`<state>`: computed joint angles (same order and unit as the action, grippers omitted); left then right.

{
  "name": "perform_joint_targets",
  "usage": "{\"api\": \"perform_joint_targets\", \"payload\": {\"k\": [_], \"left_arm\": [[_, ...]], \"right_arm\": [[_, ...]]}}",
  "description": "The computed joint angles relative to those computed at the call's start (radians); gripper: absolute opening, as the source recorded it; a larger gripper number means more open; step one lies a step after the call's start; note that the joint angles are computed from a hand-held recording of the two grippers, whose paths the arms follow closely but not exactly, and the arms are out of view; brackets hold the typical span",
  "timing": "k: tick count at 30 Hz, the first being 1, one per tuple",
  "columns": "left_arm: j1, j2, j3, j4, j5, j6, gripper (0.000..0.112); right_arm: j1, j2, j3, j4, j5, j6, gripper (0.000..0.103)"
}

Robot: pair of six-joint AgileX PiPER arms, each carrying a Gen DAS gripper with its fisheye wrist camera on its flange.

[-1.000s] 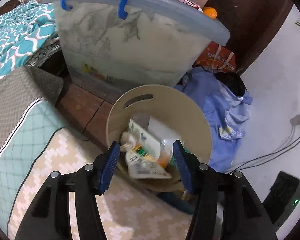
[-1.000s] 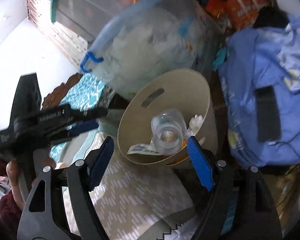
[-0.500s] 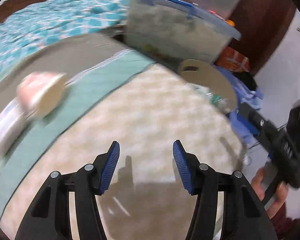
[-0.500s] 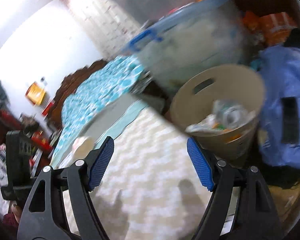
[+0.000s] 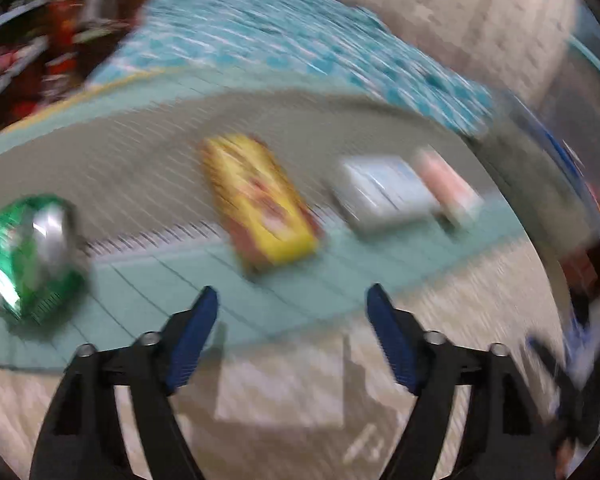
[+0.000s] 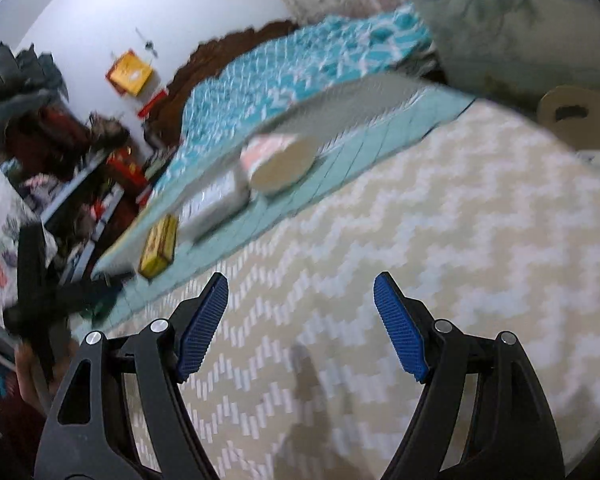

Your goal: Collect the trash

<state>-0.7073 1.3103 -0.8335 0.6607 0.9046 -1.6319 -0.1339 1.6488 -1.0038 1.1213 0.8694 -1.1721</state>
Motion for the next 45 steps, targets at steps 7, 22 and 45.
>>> {"api": "perform_joint_targets", "payload": {"k": [7,22,45], "left_arm": [[0.298,0.163,-0.137,-0.064,-0.076,0.216,0.076],[0.090,0.212,-0.071,0.040,-0.012,0.104,0.061],[-0.316,0.081,0.117,0.158,0.108,-0.279,0.060]], "right_arm": [[0.021,-0.019,0.031,0.026,-0.053,-0.055,0.077],[0.007,0.024,-0.024,-0.026,-0.011,0.018,0.078],[0.646,0.545,-1.002,-0.816,-0.059,0.782,0.096]]}}
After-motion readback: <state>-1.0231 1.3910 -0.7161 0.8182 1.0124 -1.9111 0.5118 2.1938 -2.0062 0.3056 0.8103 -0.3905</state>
